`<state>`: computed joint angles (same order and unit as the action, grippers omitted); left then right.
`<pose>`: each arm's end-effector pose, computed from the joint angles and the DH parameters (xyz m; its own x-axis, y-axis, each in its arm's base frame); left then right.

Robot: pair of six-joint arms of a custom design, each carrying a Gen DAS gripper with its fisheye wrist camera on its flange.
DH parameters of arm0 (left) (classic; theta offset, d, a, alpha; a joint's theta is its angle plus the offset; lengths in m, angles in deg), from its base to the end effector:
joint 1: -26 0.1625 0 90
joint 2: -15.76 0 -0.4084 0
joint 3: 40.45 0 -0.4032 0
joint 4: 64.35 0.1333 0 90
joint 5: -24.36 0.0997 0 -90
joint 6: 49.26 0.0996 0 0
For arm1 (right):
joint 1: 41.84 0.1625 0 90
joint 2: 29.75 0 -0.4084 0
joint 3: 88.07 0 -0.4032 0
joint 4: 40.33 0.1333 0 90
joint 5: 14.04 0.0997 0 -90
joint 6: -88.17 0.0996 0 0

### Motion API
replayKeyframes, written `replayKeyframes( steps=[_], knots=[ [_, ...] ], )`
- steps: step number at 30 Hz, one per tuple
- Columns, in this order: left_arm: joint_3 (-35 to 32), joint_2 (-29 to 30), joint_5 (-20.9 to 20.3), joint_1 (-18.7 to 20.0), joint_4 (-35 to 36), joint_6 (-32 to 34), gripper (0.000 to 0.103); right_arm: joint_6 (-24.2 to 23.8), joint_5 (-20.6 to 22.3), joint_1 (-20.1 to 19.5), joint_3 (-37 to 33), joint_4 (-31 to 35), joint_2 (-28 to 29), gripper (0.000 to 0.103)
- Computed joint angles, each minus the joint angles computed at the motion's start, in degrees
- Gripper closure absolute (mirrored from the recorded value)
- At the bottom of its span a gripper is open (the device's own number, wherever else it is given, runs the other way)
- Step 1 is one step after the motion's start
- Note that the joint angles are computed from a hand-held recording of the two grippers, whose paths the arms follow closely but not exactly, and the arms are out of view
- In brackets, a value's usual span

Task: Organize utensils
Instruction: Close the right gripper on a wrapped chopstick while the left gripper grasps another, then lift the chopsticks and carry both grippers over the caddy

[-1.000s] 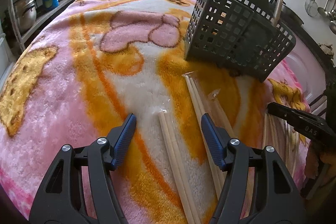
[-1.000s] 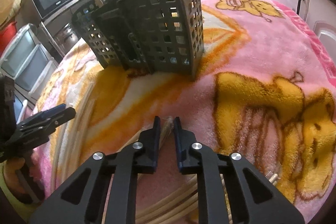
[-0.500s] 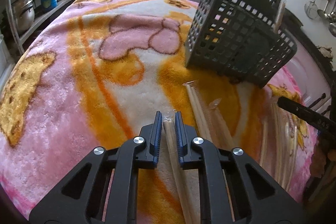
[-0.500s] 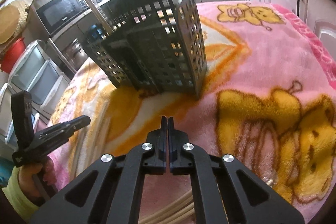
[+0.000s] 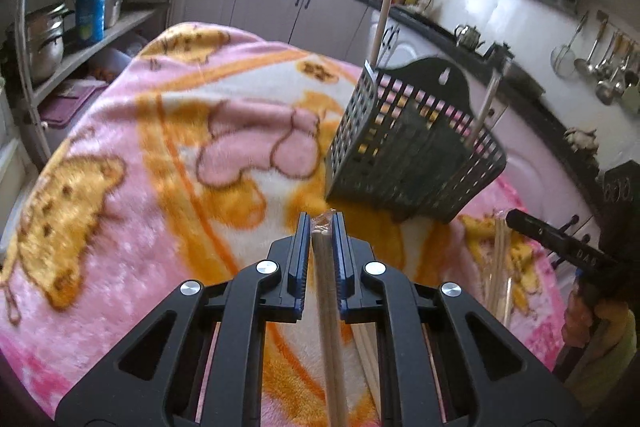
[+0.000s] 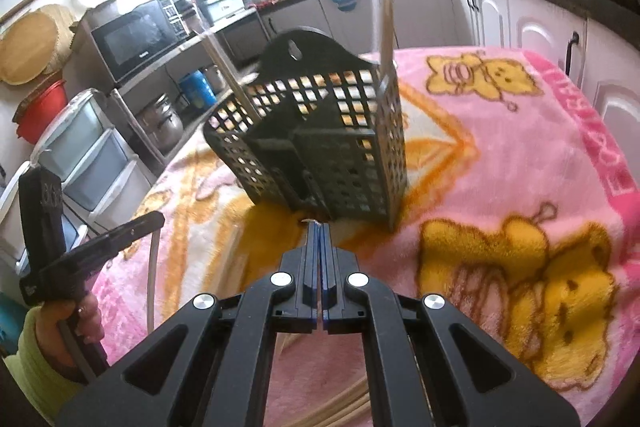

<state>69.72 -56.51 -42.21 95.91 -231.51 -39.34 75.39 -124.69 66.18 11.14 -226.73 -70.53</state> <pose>-0.0360 -0.6018 0.2962 -0.8882 0.2029 -0.4123 0.4253 0.7027 -0.5703 0.2964 -0.5937 0.0736 -0.8793 -0.2469 0.4072 -0.4495 0.7127 -0.5385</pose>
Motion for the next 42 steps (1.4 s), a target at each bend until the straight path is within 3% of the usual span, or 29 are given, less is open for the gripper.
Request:
replayKeyframes(
  steps=[21, 42],
  knots=[
    [-2.1, -3.0, -3.4, -4.6, -0.9, 3.5, 0.1, -5.0, 4.3, 4.5, 1.2, -2.5, -2.8, 0.102],
    [-11.3, 1.8, -5.1, -8.6, -0.9, 6.4, 0.1, -7.8, 5.3, 6.6, -6.2, -3.7, -2.3, 0.102]
  ],
)
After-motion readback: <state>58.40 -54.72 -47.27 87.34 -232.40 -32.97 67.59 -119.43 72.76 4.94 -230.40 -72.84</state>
